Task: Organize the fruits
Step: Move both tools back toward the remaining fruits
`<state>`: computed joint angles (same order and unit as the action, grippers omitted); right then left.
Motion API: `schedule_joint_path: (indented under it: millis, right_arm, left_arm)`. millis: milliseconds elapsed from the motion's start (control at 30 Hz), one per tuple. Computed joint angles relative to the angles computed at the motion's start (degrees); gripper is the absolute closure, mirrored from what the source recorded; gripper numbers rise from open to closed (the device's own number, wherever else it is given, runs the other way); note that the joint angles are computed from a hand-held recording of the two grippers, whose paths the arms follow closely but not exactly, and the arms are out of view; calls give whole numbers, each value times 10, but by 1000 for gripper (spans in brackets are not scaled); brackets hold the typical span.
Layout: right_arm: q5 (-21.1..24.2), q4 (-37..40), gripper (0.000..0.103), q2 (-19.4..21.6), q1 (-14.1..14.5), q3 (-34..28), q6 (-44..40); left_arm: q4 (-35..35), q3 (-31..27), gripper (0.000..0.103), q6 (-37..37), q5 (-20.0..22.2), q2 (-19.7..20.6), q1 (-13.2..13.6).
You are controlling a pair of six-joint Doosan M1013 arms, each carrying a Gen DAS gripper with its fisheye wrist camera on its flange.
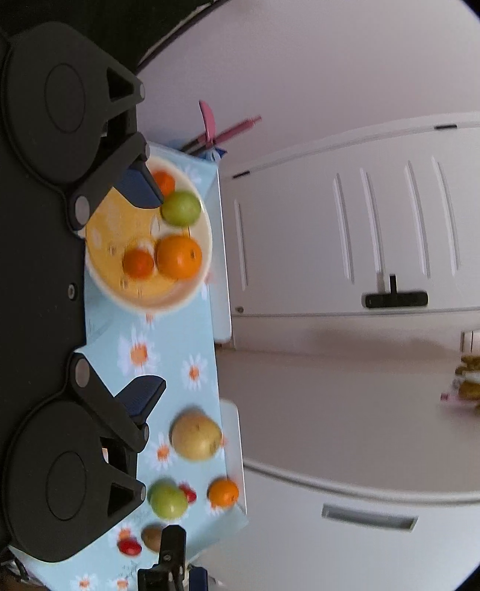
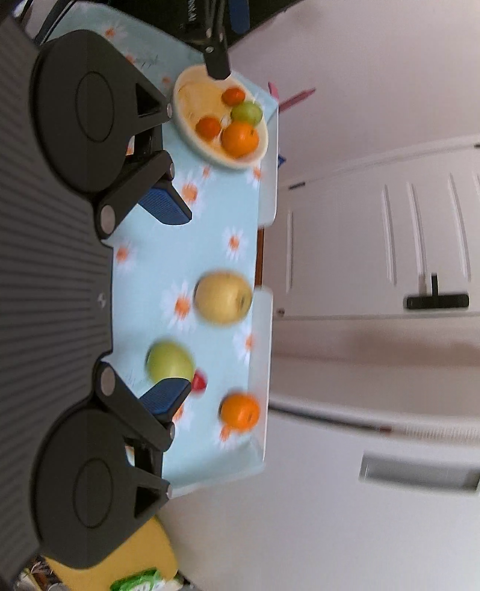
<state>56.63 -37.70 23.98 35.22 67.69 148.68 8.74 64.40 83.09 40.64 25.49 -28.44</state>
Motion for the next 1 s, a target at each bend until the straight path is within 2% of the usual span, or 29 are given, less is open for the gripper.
schedule_joint_path:
  millis: [200,467,733,867,1000]
  right_arm:
    - [-4,-1,0,-54,-19,81,21]
    - [-36,17,0,-97,-47,161,24]
    - [-92,42,0,-110,-68,208,-6]
    - [-113,55,1,-106,-73,218,-26]
    - [-132,64,2,-99,-77,224,-29]
  left_arm:
    - [-6,-5,3,-2,5,6,-33]
    - [-24,-11,3,24,-4,25,-70]
    - [-90,-44,4,158,-22,67,-89]
    - [-128,-76,5,242,-13,98,-93]
    - [-143,-106,9,292,3,128,-97]
